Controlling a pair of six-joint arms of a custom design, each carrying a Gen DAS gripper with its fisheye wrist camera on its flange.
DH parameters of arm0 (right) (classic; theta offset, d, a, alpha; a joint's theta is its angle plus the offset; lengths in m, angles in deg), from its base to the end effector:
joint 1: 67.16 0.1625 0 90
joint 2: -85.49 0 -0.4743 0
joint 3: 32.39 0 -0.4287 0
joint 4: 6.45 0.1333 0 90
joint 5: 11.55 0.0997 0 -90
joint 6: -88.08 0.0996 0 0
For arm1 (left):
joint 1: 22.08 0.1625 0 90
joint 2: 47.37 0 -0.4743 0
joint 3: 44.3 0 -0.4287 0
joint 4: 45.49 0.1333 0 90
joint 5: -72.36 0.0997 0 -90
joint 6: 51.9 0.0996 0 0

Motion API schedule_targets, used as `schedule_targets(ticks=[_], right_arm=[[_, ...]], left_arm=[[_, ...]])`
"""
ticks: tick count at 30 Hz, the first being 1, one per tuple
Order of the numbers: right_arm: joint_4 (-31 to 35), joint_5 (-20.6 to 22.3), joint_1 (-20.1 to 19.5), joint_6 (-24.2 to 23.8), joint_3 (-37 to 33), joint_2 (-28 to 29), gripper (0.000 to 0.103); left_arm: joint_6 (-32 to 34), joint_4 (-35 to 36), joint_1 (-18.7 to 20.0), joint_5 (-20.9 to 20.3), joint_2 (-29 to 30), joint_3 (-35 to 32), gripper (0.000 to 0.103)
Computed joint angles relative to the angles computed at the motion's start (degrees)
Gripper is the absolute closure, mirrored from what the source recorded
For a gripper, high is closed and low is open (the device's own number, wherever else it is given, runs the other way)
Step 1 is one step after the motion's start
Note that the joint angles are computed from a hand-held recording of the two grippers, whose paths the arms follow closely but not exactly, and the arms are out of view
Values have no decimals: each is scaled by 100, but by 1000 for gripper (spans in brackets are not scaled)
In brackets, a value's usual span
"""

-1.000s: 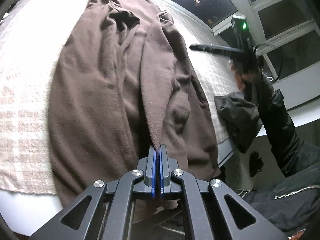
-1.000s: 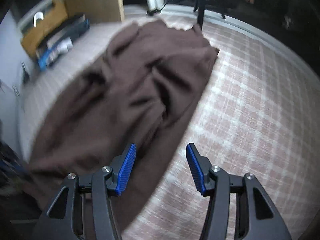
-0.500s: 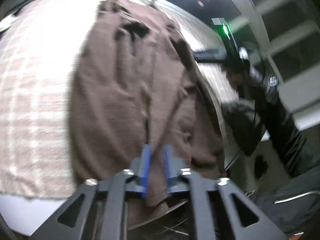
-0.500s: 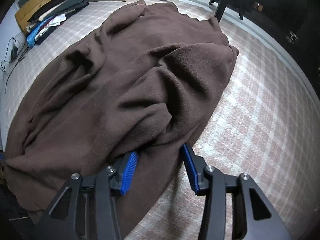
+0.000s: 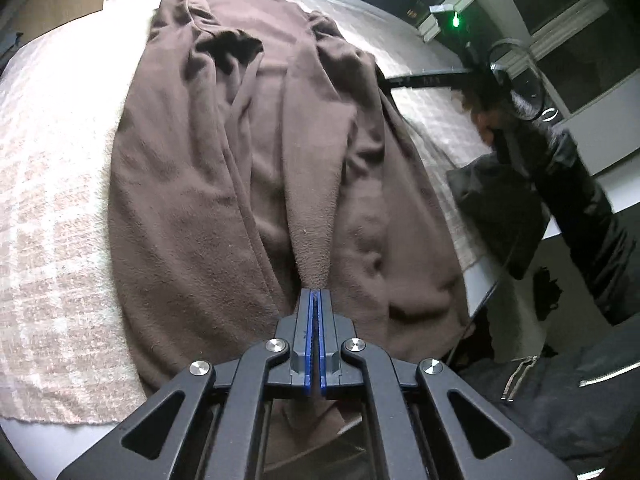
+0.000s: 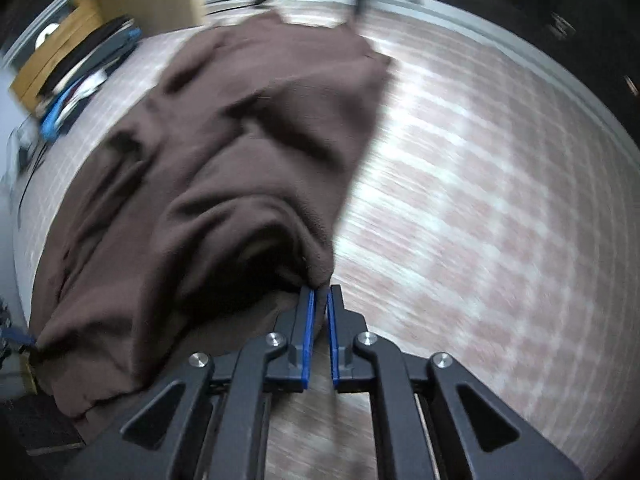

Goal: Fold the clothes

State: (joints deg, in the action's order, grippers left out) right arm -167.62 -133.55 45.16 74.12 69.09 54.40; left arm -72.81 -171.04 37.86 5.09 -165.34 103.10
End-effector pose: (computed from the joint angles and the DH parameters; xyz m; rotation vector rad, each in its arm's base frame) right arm 0.3217 -0.5715 -0.0795 0.7999 -2.4577 0.0716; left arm 0.0185 -0.3110 0.2900 0.1937 2.7981 -0.3779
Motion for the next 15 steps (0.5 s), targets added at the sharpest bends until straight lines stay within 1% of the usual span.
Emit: schedule_targets(ticks=[1, 2, 4, 5, 6, 8, 9, 10, 11, 13, 14, 15], right_arm=[[48, 8, -45, 112, 37, -49, 94], [-15, -51, -47, 142, 79, -73, 86], [-398, -167, 9, 21, 205, -104, 78], [-596, -136, 62, -164, 266, -117, 78], [-769, -97, 126, -395, 312, -118, 77], [-988, -151, 265, -876, 322, -45, 67], [-1016, -267, 318, -1070, 254, 49, 66], [-1016, -406, 347, -1202, 157, 156, 66], [-1050, -500, 346, -1322, 106, 223, 66], [-1155, -445, 251, -1462, 111, 236, 67], [-1122, -376, 227, -1366, 128, 221, 71], [-1025, -304, 260, -1155, 133, 224, 77]], left_arm=[[18, -12, -11, 23, 44, 4, 102], [8, -14, -20, 62, 92, 9, 102], [19, -128, 11, -37, 229, 14, 101], [19, -149, -11, -78, 247, 23, 101], [-4, -93, -112, -60, 196, 43, 100], [59, -121, -206, -161, 185, 38, 99], [65, -176, -245, -227, 235, 45, 94], [99, -252, -295, -274, 314, 60, 87], [161, -373, -345, -316, 428, 92, 85], [250, -616, -397, -416, 700, 158, 80], [291, -724, -400, -451, 848, 189, 79], [338, -845, -387, -497, 1025, 215, 79]])
